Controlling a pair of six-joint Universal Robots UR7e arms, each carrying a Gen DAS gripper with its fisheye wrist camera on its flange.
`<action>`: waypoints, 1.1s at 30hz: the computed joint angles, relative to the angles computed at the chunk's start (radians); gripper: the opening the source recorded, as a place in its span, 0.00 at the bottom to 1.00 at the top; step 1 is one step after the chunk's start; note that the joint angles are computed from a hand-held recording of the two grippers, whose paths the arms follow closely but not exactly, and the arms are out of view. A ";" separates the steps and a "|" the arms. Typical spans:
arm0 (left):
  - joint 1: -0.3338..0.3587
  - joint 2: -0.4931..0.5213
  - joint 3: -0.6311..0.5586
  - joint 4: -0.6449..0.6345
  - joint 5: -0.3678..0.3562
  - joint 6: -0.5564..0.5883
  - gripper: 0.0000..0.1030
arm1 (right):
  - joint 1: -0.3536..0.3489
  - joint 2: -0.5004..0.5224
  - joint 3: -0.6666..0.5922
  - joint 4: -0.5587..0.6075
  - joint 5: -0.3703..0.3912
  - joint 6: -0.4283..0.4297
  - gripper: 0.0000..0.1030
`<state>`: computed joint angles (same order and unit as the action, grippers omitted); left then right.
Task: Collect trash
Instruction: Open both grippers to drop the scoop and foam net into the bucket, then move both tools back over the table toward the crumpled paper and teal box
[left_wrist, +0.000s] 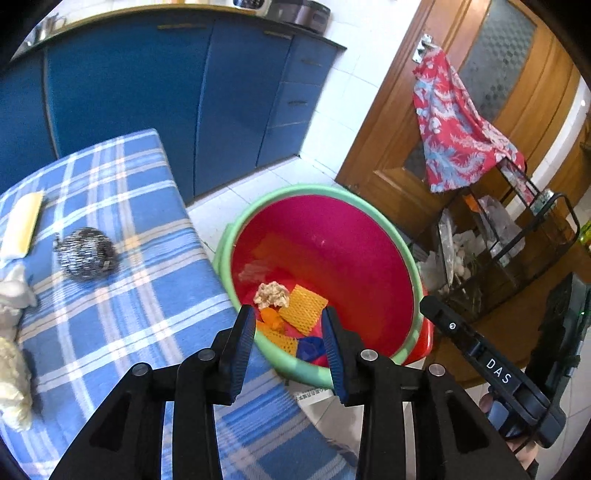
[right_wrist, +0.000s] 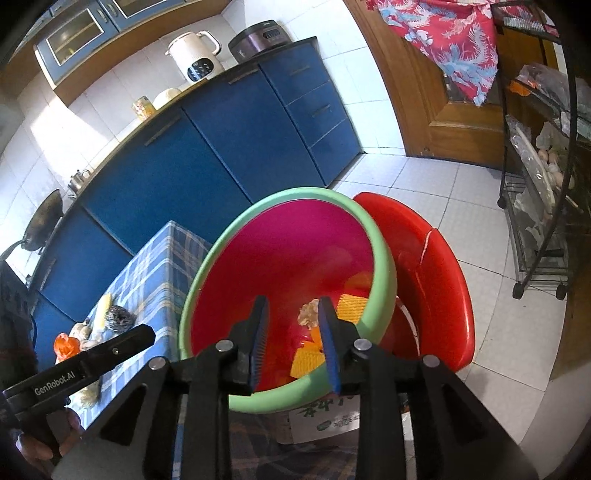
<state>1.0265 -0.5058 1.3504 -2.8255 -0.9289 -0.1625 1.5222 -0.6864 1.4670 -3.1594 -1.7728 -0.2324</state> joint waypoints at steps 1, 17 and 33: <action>-0.002 -0.008 0.011 -0.010 0.005 -0.001 0.37 | 0.002 -0.003 0.004 -0.002 0.004 -0.002 0.30; -0.017 -0.178 0.253 -0.177 0.109 -0.086 0.37 | 0.063 -0.015 0.053 0.004 0.042 -0.034 0.30; -0.027 -0.346 0.492 -0.297 0.295 -0.218 0.37 | 0.138 0.017 0.063 0.037 0.067 -0.073 0.30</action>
<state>1.0000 -0.8515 1.8419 -3.1222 -0.6341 -0.3804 1.6601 -0.6694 1.5304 -3.1226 -1.7060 -0.3052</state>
